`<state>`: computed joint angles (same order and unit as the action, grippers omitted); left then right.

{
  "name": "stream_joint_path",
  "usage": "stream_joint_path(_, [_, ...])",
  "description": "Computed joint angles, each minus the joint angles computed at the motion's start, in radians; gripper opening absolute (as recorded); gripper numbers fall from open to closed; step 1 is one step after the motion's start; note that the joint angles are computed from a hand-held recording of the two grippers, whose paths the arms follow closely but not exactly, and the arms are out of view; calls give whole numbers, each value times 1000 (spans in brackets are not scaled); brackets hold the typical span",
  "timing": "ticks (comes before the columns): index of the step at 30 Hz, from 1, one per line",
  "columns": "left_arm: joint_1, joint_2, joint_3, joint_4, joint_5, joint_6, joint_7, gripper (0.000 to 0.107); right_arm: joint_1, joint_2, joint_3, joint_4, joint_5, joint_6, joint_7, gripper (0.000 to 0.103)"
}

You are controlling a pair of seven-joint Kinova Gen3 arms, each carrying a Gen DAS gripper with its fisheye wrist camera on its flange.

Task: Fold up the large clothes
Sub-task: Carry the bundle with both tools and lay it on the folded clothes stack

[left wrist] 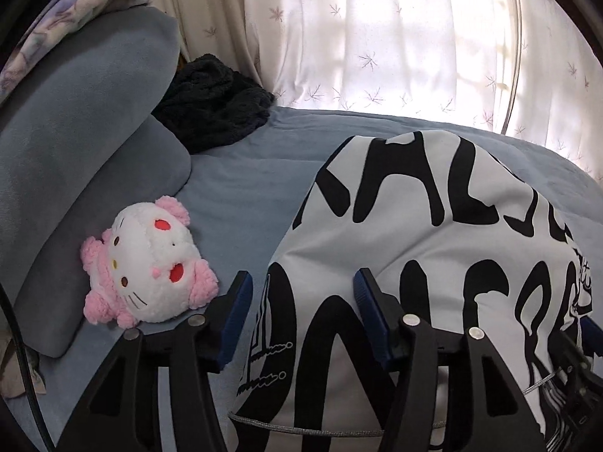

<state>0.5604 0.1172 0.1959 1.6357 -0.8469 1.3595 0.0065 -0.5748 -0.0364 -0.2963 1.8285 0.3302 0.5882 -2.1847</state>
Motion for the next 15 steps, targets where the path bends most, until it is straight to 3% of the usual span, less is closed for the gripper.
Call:
stream_joint_path(3, [63, -20, -30, -5, 0, 50, 55, 73, -2, -23, 34, -16, -106, 35, 86, 68])
stream_joint_path(5, [92, -48, -33, -5, 21, 66, 86, 78, -49, -68, 109, -5, -187, 54, 143, 68])
stream_joint_path(7, [62, -72, 31, -14, 56, 79, 110, 78, -81, -111, 170, 8, -268, 76, 203, 68])
stream_joint_path(9, [60, -86, 94, -29, 75, 109, 123, 78, -52, -165, 176, 3, -350, 148, 266, 68])
stream_joint_path(12, [179, -69, 106, -98, 77, 229, 140, 79, 57, -259, 132, -7, -458, 252, 380, 68])
stream_joint_path(15, [317, -46, 102, -188, 79, 351, 176, 80, 85, -359, 155, -23, -515, 372, 444, 68])
